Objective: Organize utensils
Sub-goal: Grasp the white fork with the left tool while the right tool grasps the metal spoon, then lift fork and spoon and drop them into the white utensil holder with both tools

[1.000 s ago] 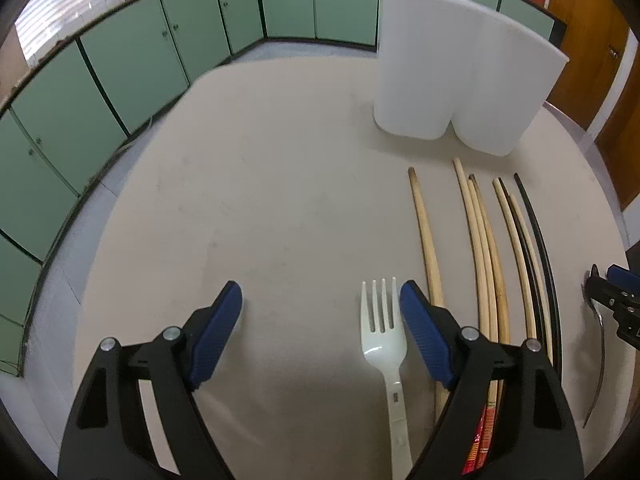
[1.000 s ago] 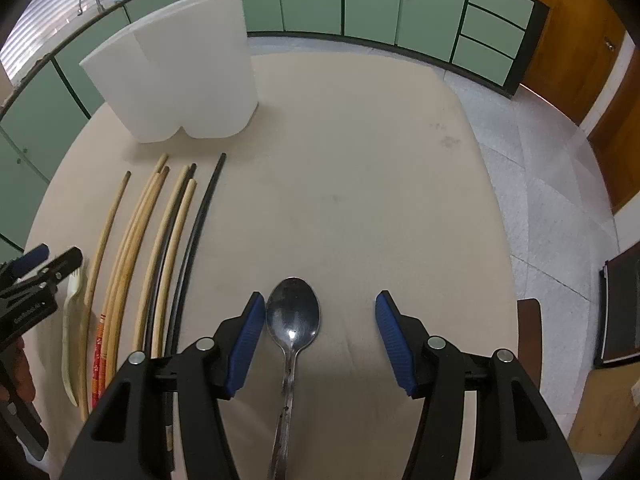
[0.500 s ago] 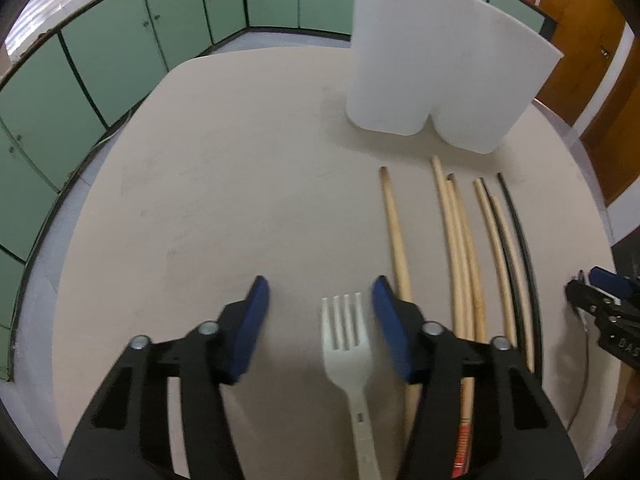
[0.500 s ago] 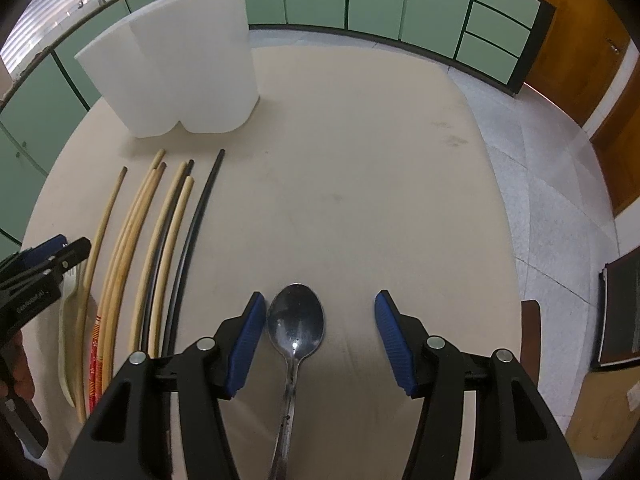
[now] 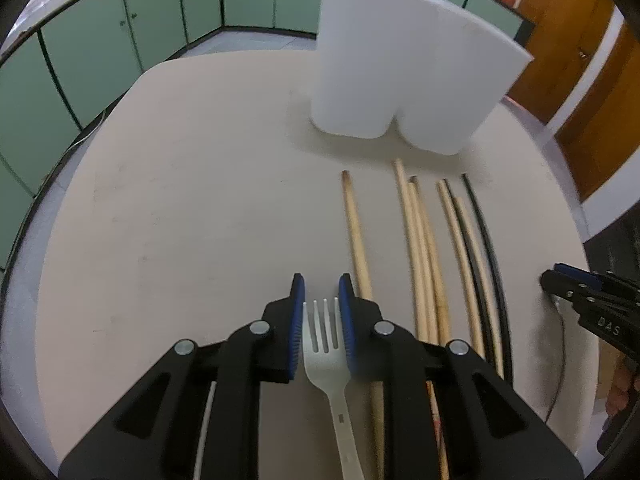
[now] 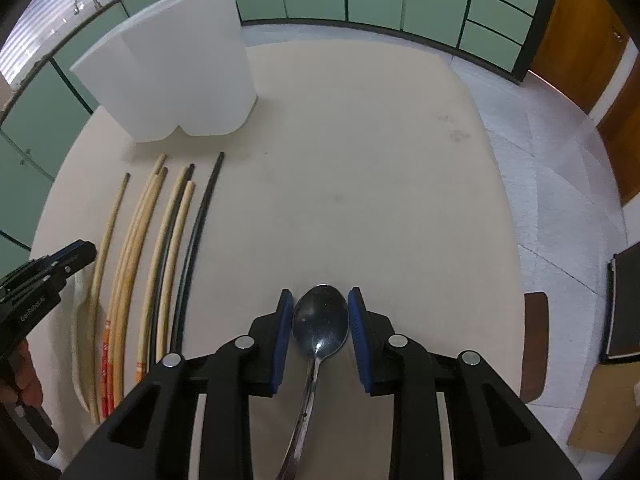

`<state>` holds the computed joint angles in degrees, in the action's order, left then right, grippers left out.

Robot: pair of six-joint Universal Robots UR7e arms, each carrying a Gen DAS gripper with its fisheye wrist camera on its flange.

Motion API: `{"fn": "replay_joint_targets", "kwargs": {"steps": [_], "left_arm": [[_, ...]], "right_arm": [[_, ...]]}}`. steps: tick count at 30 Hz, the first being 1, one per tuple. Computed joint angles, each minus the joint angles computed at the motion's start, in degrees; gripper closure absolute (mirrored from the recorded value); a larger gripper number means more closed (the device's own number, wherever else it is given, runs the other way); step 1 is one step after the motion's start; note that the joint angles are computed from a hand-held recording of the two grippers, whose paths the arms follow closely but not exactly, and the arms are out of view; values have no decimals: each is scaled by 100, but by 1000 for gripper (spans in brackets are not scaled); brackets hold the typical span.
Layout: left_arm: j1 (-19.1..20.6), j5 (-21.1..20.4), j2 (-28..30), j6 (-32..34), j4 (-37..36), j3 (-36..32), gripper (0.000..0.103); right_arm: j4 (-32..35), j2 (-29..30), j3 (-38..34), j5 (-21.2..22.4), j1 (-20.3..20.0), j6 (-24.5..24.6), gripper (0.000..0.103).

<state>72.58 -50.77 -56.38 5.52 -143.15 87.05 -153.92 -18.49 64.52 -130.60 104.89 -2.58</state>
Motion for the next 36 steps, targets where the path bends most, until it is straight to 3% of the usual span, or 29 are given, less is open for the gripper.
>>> {"fn": "replay_joint_targets", "kwargs": {"steps": [7, 12, 18, 29, 36], "left_arm": [[-35, -344, -299, 841, -1581, 788, 87], [-120, -499, -421, 1292, -2603, 1204, 87], [65, -902, -386, 1711, -2769, 805, 87], [-5, -1152, -360, 1877, -2987, 728, 87], [-78, -1266, -343, 2032, -3230, 661, 87]], "right_arm": [[-1493, -313, 780, 620, 1, -717, 75], [-2022, -351, 914, 833, 19, -1119, 75], [-2655, -365, 951, 1149, 60, -1462, 75], [-2951, -448, 921, 1772, 8, -1650, 75], [-3107, -459, 832, 1949, 66, -1782, 75]]}}
